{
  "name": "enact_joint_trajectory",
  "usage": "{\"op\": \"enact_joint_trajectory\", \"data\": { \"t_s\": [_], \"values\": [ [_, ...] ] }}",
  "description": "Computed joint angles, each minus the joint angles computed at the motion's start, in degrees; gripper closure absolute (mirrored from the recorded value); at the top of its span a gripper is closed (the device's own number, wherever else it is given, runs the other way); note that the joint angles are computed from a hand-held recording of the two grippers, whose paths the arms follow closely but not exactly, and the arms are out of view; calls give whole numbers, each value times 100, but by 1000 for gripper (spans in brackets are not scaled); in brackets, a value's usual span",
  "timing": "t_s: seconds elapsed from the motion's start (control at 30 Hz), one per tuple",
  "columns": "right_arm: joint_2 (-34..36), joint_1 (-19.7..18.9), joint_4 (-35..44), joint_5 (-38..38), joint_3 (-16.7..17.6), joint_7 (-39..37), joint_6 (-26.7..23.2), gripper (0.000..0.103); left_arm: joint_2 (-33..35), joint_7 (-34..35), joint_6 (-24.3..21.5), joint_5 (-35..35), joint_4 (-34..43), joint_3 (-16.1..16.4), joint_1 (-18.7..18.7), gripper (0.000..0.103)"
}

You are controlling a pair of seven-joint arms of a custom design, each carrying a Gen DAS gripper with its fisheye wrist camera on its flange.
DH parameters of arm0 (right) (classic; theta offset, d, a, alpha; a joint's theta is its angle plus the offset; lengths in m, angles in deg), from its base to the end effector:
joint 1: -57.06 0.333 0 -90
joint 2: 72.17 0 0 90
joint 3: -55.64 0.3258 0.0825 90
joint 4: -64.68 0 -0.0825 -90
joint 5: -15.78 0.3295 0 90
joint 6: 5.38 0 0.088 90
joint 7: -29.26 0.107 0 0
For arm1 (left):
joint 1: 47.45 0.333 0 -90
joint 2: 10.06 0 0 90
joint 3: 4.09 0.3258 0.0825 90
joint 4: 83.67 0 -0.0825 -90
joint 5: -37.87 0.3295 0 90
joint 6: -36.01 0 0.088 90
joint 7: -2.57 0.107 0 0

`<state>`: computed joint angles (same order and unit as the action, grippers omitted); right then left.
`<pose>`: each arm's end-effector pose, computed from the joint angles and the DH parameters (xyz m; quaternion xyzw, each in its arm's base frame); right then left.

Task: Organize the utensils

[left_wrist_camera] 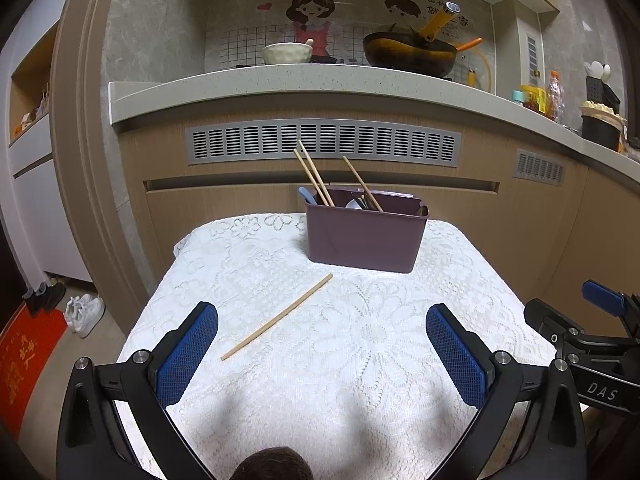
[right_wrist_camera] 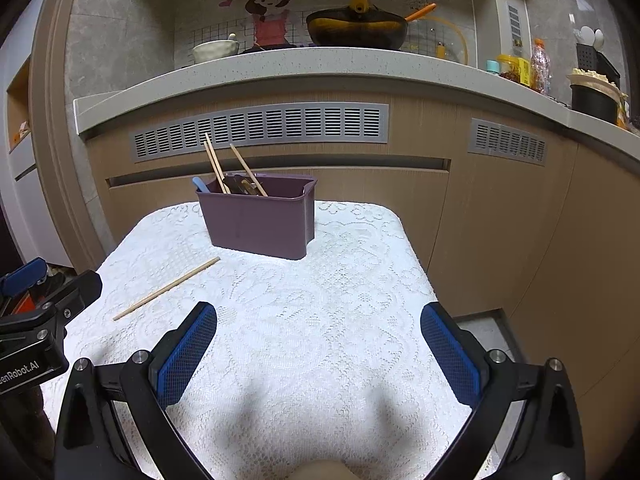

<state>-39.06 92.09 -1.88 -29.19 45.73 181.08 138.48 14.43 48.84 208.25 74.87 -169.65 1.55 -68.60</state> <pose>0.6318 0.3494 0.5725 -0.5786 0.6445 -0.3701 0.3359 0.6370 -0.2384 0.5698 -0.5594 0.6389 -0.4096 0.3334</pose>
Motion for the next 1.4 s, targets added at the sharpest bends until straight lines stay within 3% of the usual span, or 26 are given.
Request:
{"op": "enact_joint_trajectory", "data": {
  "t_s": [1.4],
  "values": [
    [-38, 12, -80, -93, -11, 42, 83, 2, -67, 57, 57, -66, -210, -5, 20, 0]
  ]
}}
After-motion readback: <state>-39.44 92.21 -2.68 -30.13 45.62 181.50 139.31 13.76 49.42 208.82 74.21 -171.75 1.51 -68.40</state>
